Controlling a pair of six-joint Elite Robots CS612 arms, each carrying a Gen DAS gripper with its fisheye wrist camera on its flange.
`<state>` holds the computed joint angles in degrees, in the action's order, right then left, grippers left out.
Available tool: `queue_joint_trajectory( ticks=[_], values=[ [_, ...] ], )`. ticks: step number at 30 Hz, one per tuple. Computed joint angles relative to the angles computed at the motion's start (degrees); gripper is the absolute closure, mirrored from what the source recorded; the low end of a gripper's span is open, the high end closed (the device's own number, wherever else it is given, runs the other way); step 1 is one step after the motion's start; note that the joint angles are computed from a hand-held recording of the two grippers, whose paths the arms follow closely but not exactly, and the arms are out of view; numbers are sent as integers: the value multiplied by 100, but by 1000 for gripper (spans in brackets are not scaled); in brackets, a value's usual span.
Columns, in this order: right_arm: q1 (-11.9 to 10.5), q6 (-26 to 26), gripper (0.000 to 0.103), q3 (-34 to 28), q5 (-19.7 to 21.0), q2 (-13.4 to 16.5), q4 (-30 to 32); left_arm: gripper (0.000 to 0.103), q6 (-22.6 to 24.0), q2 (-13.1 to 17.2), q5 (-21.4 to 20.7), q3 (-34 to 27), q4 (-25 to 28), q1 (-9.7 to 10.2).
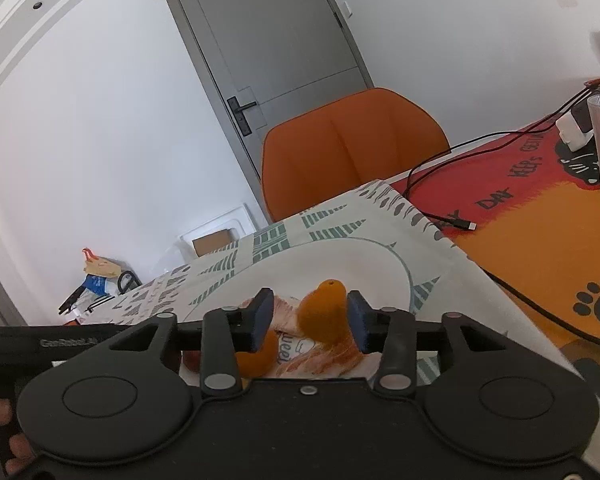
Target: Organize fruits
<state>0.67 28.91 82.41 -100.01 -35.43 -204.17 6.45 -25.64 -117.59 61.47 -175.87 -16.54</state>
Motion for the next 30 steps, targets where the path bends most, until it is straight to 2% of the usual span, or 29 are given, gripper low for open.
queue_joint_trajectory(
  ticks=[5,8,11,14,16,19,21,23,25,30],
  values=[
    [49,-39,56,6,-82,-44,171,44,-101,-79,199,152,-372,76],
    [86,-161,49,11,-113,-78,150,37,-208,-114,239,218,-605,132],
    [129,-278,38,7,-144,-116,150,29,-314,-151,200,266,-722,184],
    [181,-401,24,5,-216,-161,170,19,-444,-198,92,316,-793,240],
    [218,-478,10,6,-305,-192,183,15,-536,-221,30,351,-868,271],
    [269,-577,2,27,-430,-242,158,11,-573,-289,101,483,-1071,294],
    [289,-628,0,56,-449,-286,184,8,-572,-342,152,579,-1185,308],
    [304,-648,0,87,-440,-332,235,6,-545,-402,102,638,-1068,334],
    [323,-677,0,115,-404,-376,283,6,-587,-463,10,699,-929,370],
    [374,-786,0,186,-314,-470,341,6,-596,-611,44,954,-1035,425]
  ],
)
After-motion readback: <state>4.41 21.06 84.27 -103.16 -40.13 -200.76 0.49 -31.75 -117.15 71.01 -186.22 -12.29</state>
